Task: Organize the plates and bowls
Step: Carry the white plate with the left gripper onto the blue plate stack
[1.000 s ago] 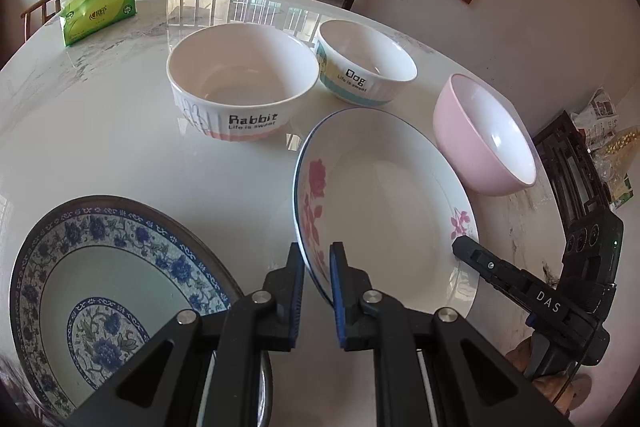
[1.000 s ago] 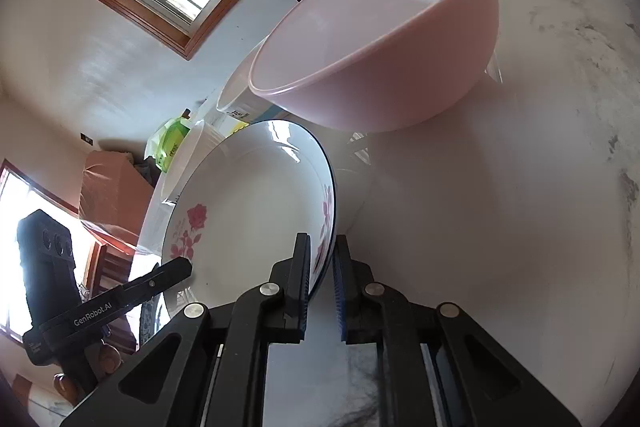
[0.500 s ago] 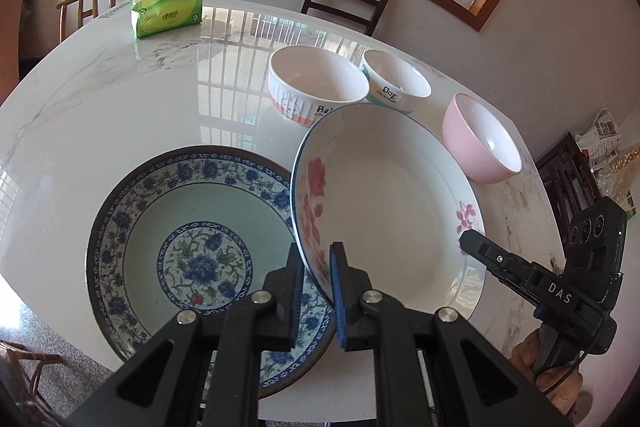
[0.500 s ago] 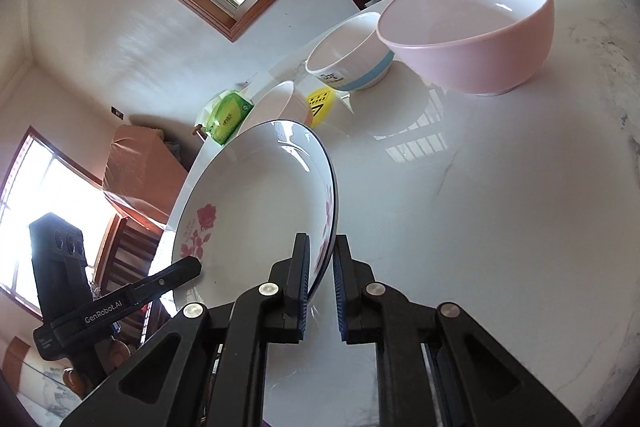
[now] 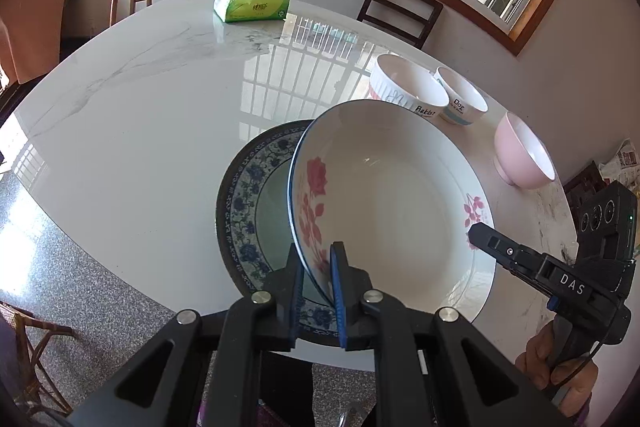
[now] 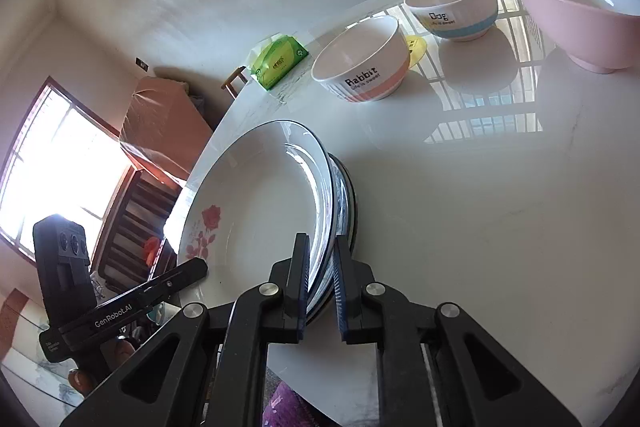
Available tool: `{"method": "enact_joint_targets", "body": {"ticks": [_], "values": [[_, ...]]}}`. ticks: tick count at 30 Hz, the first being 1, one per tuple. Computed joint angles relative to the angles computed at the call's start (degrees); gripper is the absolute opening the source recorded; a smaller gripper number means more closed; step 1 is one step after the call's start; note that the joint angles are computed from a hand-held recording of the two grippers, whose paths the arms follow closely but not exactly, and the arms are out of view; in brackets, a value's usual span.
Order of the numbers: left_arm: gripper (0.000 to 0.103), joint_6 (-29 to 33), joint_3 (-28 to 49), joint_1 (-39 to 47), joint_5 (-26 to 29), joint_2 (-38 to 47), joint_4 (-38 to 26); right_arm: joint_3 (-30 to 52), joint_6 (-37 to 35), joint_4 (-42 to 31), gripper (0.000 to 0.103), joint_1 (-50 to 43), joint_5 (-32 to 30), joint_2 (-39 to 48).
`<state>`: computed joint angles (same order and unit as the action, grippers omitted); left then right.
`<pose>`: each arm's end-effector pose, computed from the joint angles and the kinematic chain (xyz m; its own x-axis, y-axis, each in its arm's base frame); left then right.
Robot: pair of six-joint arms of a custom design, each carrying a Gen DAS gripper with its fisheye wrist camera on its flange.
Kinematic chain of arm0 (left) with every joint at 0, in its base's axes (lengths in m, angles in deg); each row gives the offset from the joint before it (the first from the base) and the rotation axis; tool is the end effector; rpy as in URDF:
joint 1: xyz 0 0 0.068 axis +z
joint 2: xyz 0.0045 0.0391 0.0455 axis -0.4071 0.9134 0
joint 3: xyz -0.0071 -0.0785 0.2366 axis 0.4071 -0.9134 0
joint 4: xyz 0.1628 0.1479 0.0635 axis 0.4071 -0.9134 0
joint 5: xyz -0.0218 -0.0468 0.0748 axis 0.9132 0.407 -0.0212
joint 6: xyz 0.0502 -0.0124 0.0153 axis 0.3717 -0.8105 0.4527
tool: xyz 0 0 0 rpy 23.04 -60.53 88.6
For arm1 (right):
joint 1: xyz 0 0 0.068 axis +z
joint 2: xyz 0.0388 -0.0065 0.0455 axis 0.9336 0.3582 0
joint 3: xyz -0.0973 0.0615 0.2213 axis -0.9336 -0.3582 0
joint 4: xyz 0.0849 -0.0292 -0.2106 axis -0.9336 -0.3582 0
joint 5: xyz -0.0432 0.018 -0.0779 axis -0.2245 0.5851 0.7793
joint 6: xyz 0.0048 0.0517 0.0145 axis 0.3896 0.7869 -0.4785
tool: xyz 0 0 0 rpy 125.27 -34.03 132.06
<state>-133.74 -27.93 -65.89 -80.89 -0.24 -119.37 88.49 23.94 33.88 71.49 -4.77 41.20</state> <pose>0.1949 -0.1600 0.2174 -0.7863 -0.3407 -0.5155 -0.2211 0.9342 -0.2802 0.3383 0.0399 0.1544 -0.8718 -0.0257 -0.4892 -0.3687 0.6919 0.6208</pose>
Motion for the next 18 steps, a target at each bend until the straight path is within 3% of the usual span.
{"method": "enact_joint_targets", "body": {"ticks": [18], "values": [[0.014,2.2,-7.1,4.8,3.2,-2.9,4.5,1.2,2.4,1.7,0.012,6.6,6.0,2.4]]}}
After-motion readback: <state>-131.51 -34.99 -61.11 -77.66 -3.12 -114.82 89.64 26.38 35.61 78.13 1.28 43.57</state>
